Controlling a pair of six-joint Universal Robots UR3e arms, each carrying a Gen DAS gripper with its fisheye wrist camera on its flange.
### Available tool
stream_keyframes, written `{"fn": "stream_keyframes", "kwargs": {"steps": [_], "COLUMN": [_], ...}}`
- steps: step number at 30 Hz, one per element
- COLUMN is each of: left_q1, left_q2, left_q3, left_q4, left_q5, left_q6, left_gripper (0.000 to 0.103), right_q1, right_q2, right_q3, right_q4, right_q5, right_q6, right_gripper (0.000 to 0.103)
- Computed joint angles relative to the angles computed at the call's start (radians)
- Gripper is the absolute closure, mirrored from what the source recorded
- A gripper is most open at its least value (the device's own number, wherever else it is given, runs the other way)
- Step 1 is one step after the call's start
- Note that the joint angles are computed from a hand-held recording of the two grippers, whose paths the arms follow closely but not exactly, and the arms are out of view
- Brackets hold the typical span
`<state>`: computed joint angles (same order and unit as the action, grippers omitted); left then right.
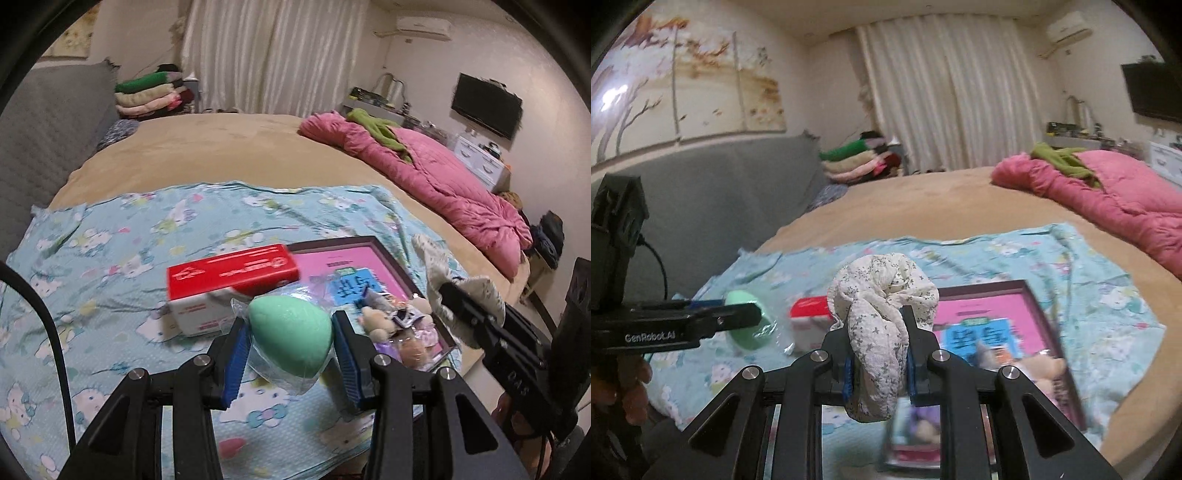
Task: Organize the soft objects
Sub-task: 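Carry green sponge into tray with left while right lowers scrunchie into tray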
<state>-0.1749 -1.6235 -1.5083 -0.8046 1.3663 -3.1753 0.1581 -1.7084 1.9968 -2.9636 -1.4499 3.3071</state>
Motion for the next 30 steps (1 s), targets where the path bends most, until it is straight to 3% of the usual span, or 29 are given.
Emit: {"fn": "stream_keyframes", "kwargs": {"steps": [9, 20, 23, 25, 30], "left_q1": [-0.182, -0.265, -0.265, -0.258, -0.244], "left_q2": [-0.317, -0.628, -0.673, -0.694, -0.711], "left_q3": [0.294, 0.621, 0.673, 0.693, 0.699], "left_q4": [-0.067, -0.183, -0.199, -0.196, -0.207], "left_q5": [0.038, 0.073, 0.068, 0.056, 0.049], "left_q6": [-0.01, -0.02, -0.025, -0.033, -0.039], "left_gripper": [0.059, 0.058, 0.056, 0.055, 0.041], "right_q1": [-0.281, -0.348, -0.362, -0.392, -0.467], "right_q2": [-0.116, 0.078, 0.134, 0.144, 0.1], "right_q3": [0.162, 0.168, 0.166, 0.188, 0.262], "right_q4": [0.035, -0.03, -0.047, -0.063, -0.13], "right_q5": [0.134, 0.191, 0.228, 0.281, 0.375], "right_q6": [-0.036, -0.043, -0.031, -0.021, 0.022], "right_gripper": [0.083, 0.08, 0.073, 0.062, 0.051]}}
